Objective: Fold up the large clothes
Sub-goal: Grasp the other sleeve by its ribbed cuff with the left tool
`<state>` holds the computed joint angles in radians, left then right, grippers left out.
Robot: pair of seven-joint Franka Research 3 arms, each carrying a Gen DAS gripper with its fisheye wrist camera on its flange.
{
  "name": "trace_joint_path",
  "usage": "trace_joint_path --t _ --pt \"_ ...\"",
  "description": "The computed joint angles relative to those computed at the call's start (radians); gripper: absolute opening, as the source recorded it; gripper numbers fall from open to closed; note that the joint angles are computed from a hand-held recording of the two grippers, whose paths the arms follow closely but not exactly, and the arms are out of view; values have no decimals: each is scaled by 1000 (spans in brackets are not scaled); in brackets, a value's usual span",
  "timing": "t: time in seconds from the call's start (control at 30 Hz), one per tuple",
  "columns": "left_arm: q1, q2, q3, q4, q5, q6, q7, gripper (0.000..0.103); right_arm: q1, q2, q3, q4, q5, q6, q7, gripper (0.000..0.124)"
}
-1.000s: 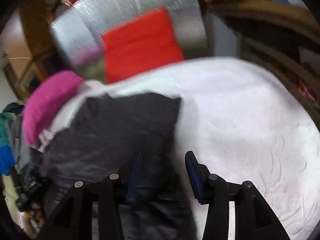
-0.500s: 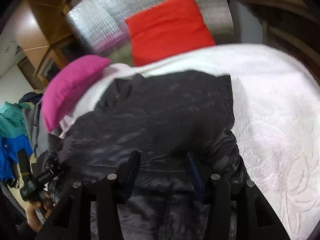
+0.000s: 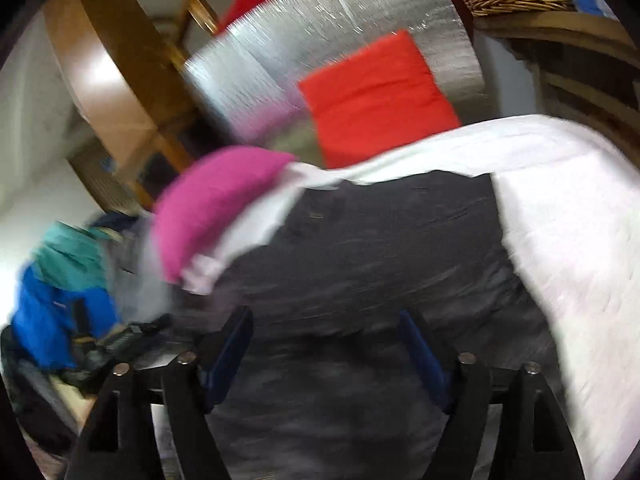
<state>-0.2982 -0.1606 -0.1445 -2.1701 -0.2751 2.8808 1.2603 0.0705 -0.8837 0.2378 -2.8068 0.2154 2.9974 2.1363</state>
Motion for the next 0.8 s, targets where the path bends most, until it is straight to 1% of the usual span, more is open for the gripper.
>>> trace_joint_path --t 0.03,0.1,0.13,0.17,0.23,0.27,0.3,0.33,0.37,0.43,0.5,0.53,0.57,0.67,0.73,0.77,0.8 --pt "-30 -37 44 -31 -109 9 77 78 32 -7 20 -11 24 37 31 80" --pt "-46 -88 98 -75 -211 21 130 79 100 -11 55 -33 65 103 84 80" --pt "-44 -108 119 -96 -238 28 138 80 133 -7 74 -46 80 130 107 80" --pt "-43 -132 153 -125 -279 39 150 80 156 10 91 -48 88 156 124 80" --pt "-57 -165 232 -172 -378 56 187 80 177 67 143 -37 88 191 152 80" --pt "-73 -171 290 -185 -446 58 228 80 180 96 159 -30 82 201 156 80" --pt "-73 -172 334 -194 -502 51 257 80 182 129 174 -23 77 212 160 80" --pt "-64 -170 358 -200 -547 46 281 80 192 181 181 -12 74 232 162 80" --pt "-63 -154 400 -193 -611 38 321 80 205 216 174 -12 72 255 158 80" --pt "-45 -109 462 -165 -713 0 381 79 205 292 196 -5 75 300 160 80" --pt "-31 -61 504 -124 -809 -40 458 79 207 335 205 -4 88 323 159 80" --pt "-27 -37 517 -103 -862 -55 505 79 214 352 200 -5 93 340 153 80" --pt "-23 -4 530 -74 -921 -87 558 79 221 366 192 -8 96 361 141 80" --pt "14 76 524 -11 -977 -145 603 79 168 382 263 12 118 381 99 80" --pt "41 104 502 0 -955 -152 585 78 135 379 310 20 133 378 72 80" --pt "51 121 489 6 -970 -139 591 78 135 386 313 21 138 385 63 80" --pt "62 135 477 15 -986 -133 601 78 153 393 297 22 142 391 54 80"
